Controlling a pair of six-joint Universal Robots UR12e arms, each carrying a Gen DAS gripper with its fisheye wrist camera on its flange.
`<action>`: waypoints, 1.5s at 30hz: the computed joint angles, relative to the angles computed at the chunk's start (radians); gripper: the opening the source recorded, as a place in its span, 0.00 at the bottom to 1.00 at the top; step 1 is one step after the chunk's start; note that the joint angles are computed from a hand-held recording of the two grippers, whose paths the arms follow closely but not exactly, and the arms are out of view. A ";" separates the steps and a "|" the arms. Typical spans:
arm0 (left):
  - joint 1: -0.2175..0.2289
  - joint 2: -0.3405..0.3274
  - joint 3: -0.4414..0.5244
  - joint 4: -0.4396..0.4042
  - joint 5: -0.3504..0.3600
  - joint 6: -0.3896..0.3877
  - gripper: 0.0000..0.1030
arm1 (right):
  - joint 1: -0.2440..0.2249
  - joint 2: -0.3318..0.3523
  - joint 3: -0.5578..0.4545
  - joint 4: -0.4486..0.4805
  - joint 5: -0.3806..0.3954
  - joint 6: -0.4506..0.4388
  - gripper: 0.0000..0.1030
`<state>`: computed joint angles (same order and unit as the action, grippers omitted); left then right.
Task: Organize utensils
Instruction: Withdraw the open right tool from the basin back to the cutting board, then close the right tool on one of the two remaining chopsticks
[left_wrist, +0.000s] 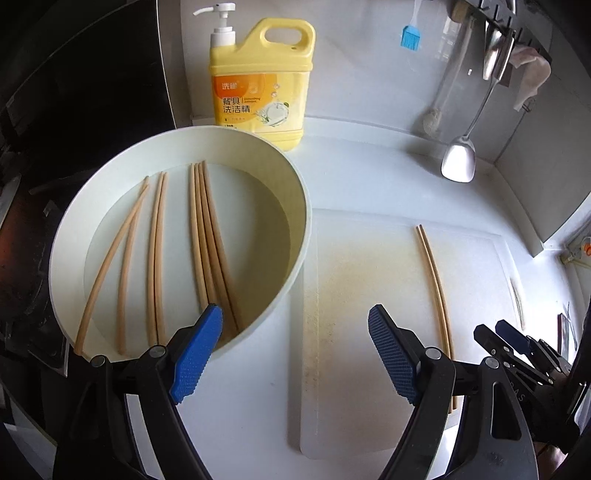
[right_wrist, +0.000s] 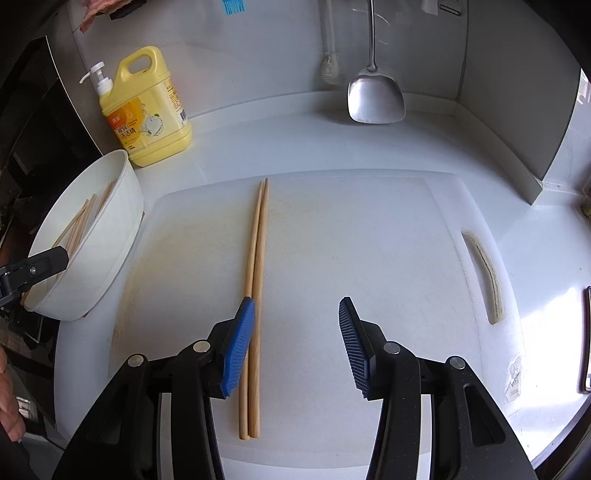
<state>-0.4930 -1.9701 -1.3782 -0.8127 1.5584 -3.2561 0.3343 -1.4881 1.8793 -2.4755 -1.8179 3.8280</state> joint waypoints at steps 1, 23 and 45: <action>-0.003 0.002 -0.006 0.000 0.000 -0.001 0.78 | -0.002 -0.001 0.004 -0.001 0.004 -0.004 0.44; -0.027 0.000 -0.030 -0.025 0.019 -0.006 0.80 | -0.020 0.015 0.021 -0.034 0.071 -0.075 0.44; -0.025 -0.009 -0.018 -0.034 0.015 -0.005 0.80 | -0.002 0.028 -0.002 0.005 0.038 -0.100 0.44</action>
<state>-0.5183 -1.9788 -1.3957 -0.8472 1.5730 -3.2615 0.3321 -1.4601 1.8769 -2.4710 -1.7804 3.7278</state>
